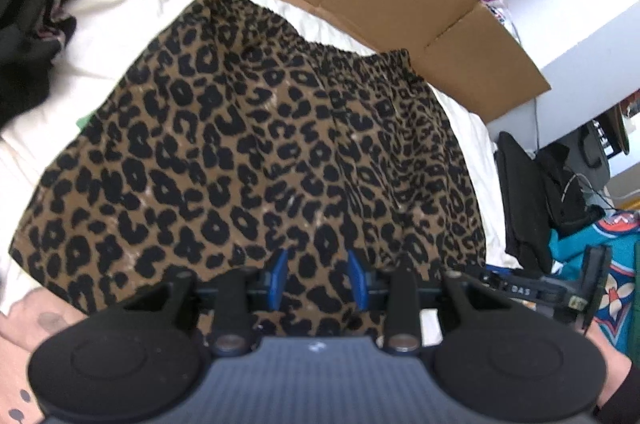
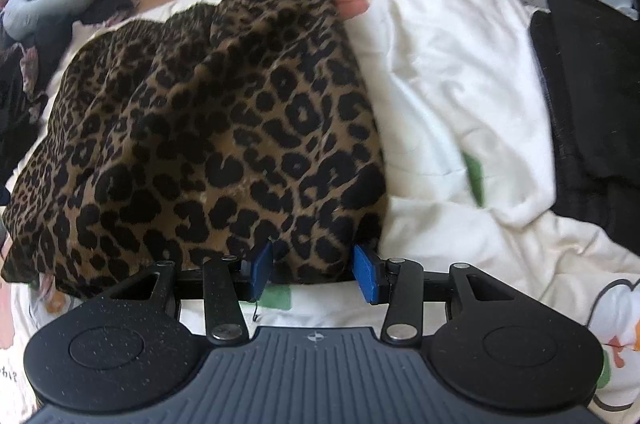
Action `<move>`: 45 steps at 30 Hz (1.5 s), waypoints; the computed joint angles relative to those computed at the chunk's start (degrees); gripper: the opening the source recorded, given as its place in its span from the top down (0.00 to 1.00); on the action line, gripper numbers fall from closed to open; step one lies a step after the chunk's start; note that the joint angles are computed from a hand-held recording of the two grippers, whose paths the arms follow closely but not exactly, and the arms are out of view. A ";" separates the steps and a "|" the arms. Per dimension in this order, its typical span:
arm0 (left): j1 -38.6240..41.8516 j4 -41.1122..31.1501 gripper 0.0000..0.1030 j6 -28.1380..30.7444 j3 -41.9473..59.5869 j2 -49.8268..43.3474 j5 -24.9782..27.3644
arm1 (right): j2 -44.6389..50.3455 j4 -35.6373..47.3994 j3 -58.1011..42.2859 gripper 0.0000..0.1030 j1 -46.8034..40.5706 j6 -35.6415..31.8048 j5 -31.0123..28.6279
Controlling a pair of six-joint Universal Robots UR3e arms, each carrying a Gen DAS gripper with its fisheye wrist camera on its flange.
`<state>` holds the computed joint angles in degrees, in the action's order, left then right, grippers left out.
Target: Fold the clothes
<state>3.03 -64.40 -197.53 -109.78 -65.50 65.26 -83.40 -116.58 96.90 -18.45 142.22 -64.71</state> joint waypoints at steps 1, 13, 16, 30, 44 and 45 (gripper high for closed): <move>-0.48 0.53 0.66 -0.44 -0.21 -0.17 0.25 | 0.10 -0.45 0.26 0.51 0.22 -0.02 -0.23; -2.83 0.72 0.66 -0.56 1.55 -2.13 -0.48 | -0.01 -1.73 0.72 0.97 -3.20 1.16 1.46; -3.01 0.36 0.67 0.05 1.93 -2.29 -1.35 | -1.18 -1.29 0.74 0.97 -4.66 -0.34 1.74; -8.87 4.40 0.66 1.19 0.39 -8.16 -8.17 | 1.72 -5.27 -3.64 0.97 -8.96 0.57 0.10; -13.49 7.42 0.36 -2.83 -0.24 -15.44 -1.80 | 2.70 -9.19 -3.74 0.97 -8.61 2.71 -1.79; -13.29 7.90 0.36 -3.12 -0.93 -15.47 -2.18 | 2.70 -9.14 -3.88 0.97 -8.68 2.81 -1.85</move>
